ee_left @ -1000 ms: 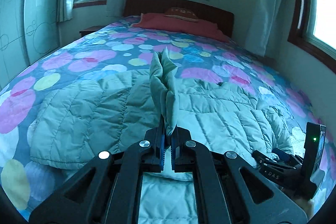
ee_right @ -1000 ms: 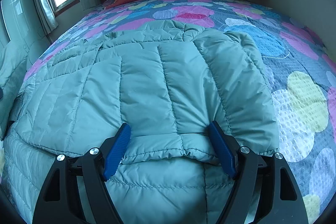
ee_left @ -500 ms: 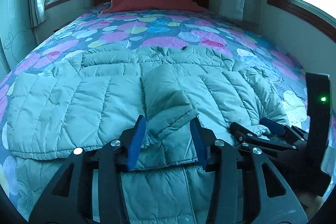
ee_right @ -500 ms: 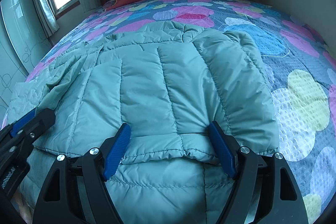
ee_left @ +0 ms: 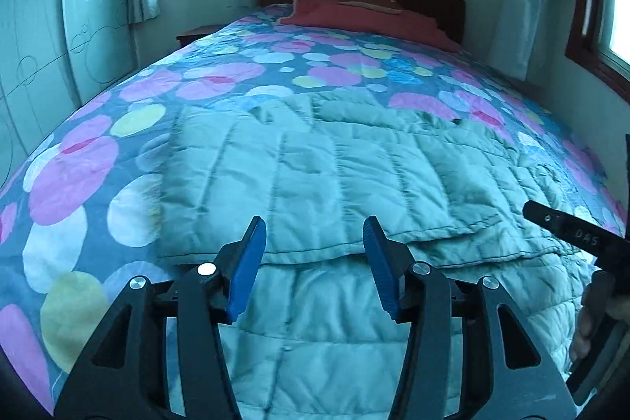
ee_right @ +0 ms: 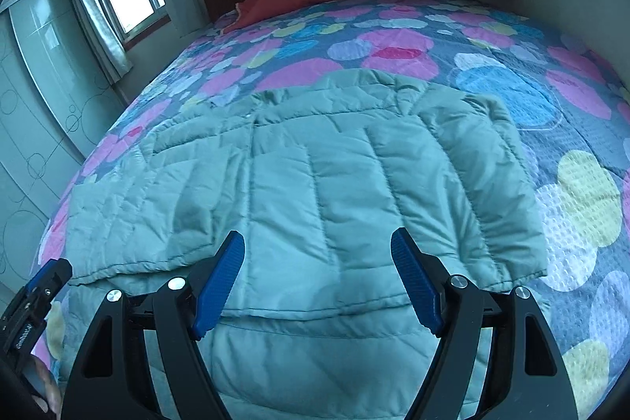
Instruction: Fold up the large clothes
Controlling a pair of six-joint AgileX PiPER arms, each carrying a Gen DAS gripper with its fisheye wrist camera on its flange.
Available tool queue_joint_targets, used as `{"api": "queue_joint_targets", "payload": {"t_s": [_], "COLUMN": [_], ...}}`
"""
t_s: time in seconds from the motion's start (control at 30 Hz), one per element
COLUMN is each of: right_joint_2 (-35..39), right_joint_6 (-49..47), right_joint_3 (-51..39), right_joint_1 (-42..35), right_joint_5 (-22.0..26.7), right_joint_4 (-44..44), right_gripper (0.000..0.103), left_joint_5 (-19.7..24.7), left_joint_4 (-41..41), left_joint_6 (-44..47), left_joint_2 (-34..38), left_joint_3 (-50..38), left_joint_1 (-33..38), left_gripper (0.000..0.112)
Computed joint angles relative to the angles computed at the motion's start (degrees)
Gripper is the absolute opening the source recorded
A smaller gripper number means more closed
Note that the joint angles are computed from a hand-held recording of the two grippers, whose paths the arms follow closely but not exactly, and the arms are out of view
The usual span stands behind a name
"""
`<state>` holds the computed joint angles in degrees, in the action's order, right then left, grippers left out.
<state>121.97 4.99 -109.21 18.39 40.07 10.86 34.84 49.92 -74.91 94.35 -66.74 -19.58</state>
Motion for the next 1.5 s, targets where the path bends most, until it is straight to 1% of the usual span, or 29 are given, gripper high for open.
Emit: {"api": "queue_joint_targets", "payload": {"t_s": [0.17, 0.2, 0.27, 0.33, 0.37, 0.4, 0.43, 0.47, 0.5, 0.63, 0.7, 0.73, 0.87, 0.9, 0.93, 1.0, 1.03, 1.07, 1.13, 1.17, 1.2, 1.27, 1.37, 1.43, 1.5], "right_joint_2": [6.1, 8.0, 12.9, 17.7, 19.4, 20.3, 19.8, 18.2, 16.5, 9.1, 6.4, 5.6, 3.8, 4.0, 4.6, 5.9, 6.0, 5.7, 5.5, 5.6, 5.8, 6.1, 8.1, 10.9, 14.8], "right_joint_6": [2.3, 2.7, 3.0, 3.5, 3.5, 3.0, 2.6, 2.1, 1.4, -0.1, 0.1, 0.3, 1.2, 1.1, 0.3, -3.3, -3.8, -4.2, -4.8, -5.0, -5.1, -5.2, -4.2, -2.8, -1.3], "right_joint_3": [-11.5, -14.7, -22.8, -30.8, -33.7, -35.0, -34.1, -31.2, -28.3, -16.5, -12.5, -11.2, -8.1, -8.2, -8.8, -10.4, -10.1, -9.4, -8.6, -8.7, -8.8, -8.9, -12.5, -17.3, -23.8], "right_joint_1": [3.7, 4.2, 4.8, 5.5, 5.6, 5.7, 5.8, 5.7, 5.5, 2.8, 1.1, 0.1, -4.2, -5.4, -6.9, -9.7, -10.1, -9.8, -8.3, -7.5, -6.7, -5.1, -2.4, -1.4, -1.1], "right_joint_5": [5.7, 7.3, 12.1, 17.1, 19.3, 20.1, 19.5, 17.9, 16.3, 8.9, 6.3, 5.5, 4.0, 4.4, 5.5, 8.8, 9.3, 8.8, 7.7, 7.5, 7.3, 6.6, 7.6, 10.2, 14.8], "right_joint_4": [-0.8, -1.1, -0.9, -0.5, -0.7, 0.0, 0.3, 0.1, 0.2, -0.6, -2.5, -3.5, -7.7, -7.6, -5.6, 2.4, 4.1, 4.7, 4.7, 5.1, 5.7, 7.0, 6.3, 5.8, 6.8], "right_gripper": [0.076, 0.076, 0.075, 0.049, 0.034, 0.026, 0.022, 0.014, 0.01, 0.009, 0.009, 0.009, 0.009, 0.009, 0.009, 0.009, 0.009, 0.009, 0.014, 0.023, 0.039, 0.052, 0.052, 0.052, 0.05], "left_joint_5": [-1.6, -2.0, -2.6, -3.4, -3.6, -3.8, -3.9, -4.2, -4.5, -4.6, -4.1, -3.9, -3.3, -2.9, -2.6, -2.3, -2.2, -2.0, -1.7, -1.6, -1.6, -1.9, -2.3, -2.6, -2.8], "left_joint_4": [-0.1, -0.2, -0.6, -0.9, -1.2, -1.5, -1.6, -2.1, -2.2, -2.3, -1.6, -1.2, -3.1, -3.2, -3.0, -2.7, -2.8, -3.2, -3.3, -3.4, -3.3, -2.6, -1.6, -1.2, -1.2], "left_joint_6": [-0.1, 0.0, 0.7, 0.9, 1.3, 1.7, 1.7, 2.2, 2.2, 2.3, 1.8, 1.6, 4.0, 4.1, 4.0, 3.3, 3.3, 3.5, 3.4, 3.4, 3.1, 2.0, 0.2, -0.6, -0.7], "left_joint_2": [-3.6, -3.9, -4.2, -4.0, -3.7, -3.5, -3.2, -3.0, -2.8, -1.8, -1.1, -0.8, 1.3, 1.8, 2.2, 2.6, 2.7, 2.9, 2.8, 2.4, 2.0, 0.9, -1.0, -1.9, -2.6], "left_joint_3": [5.0, 5.7, 6.5, 7.0, 7.0, 7.0, 6.8, 6.6, 6.4, 4.6, 3.5, 3.0, -0.1, -0.8, -1.3, -1.6, -1.7, -1.8, -1.4, -1.0, -0.5, 0.8, 2.9, 4.0, 4.9], "left_joint_1": [5.6, 6.5, 7.9, 8.7, 9.1, 9.3, 9.5, 9.7, 9.8, 9.0, 8.4, 8.2, 7.6, 7.4, 7.2, 6.9, 7.0, 7.0, 7.0, 7.1, 7.2, 7.4, 8.3, 9.0, 9.7], "left_gripper": [0.051, 0.051, 0.051, 0.051, 0.052, 0.052, 0.052, 0.052, 0.052, 0.053, 0.059, 0.061, 0.061, 0.061, 0.061, 0.061, 0.061, 0.061, 0.061, 0.061, 0.061, 0.061, 0.061, 0.061, 0.061]}}
